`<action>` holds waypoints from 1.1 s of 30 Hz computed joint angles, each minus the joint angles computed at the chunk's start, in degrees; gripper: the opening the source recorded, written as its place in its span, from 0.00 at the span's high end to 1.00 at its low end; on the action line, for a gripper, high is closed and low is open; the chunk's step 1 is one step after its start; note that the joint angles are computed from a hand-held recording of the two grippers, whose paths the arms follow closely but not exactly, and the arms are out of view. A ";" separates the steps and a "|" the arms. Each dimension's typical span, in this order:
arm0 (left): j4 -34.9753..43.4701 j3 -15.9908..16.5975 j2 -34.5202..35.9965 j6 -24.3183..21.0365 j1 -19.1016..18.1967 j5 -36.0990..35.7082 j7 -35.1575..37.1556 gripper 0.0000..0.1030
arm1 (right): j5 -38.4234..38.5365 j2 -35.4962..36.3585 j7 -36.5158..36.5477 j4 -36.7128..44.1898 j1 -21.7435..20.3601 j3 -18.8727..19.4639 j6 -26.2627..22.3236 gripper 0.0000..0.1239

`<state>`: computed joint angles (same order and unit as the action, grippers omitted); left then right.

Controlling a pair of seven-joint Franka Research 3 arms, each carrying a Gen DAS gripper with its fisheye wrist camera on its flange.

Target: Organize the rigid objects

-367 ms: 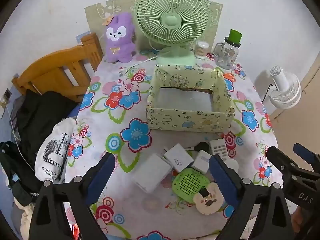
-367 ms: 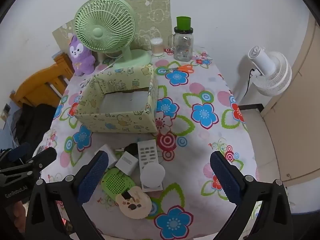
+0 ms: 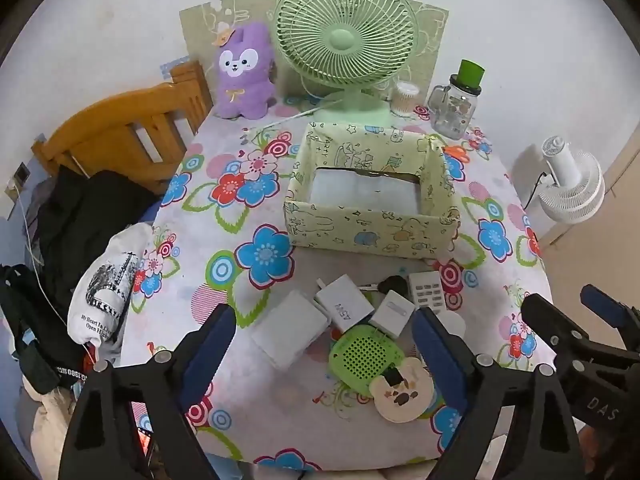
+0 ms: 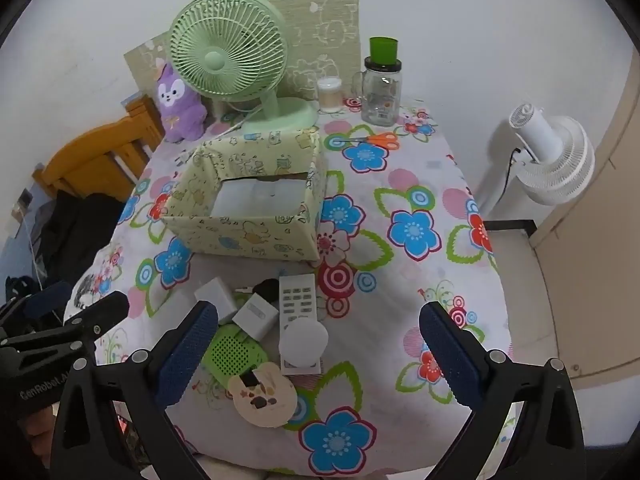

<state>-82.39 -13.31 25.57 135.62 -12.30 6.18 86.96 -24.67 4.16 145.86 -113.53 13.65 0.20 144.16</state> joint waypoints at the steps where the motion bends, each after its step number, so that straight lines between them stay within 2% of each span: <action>1: -0.31 -0.12 -0.24 0.16 0.12 -0.26 0.06 0.12 | 1.71 -0.20 -2.27 -0.04 -0.42 -0.06 -0.01 0.18; 12: -2.13 -0.80 -1.18 2.54 1.80 -2.70 3.47 0.13 | -2.80 -0.45 4.23 0.78 0.64 0.47 -2.03 0.18; 15: -2.35 -0.93 -1.42 2.24 2.10 -3.19 4.62 0.13 | -3.07 -0.20 4.92 1.48 1.00 0.69 -3.99 0.18; 30: -3.16 -1.49 -1.74 4.19 2.65 -5.28 9.20 0.14 | -4.51 -0.23 6.77 2.29 1.64 0.90 -5.72 0.18; 33: -2.47 -1.86 -1.24 3.49 3.10 -6.68 9.83 0.14 | -4.66 -0.07 6.76 2.51 1.62 0.89 -5.62 0.18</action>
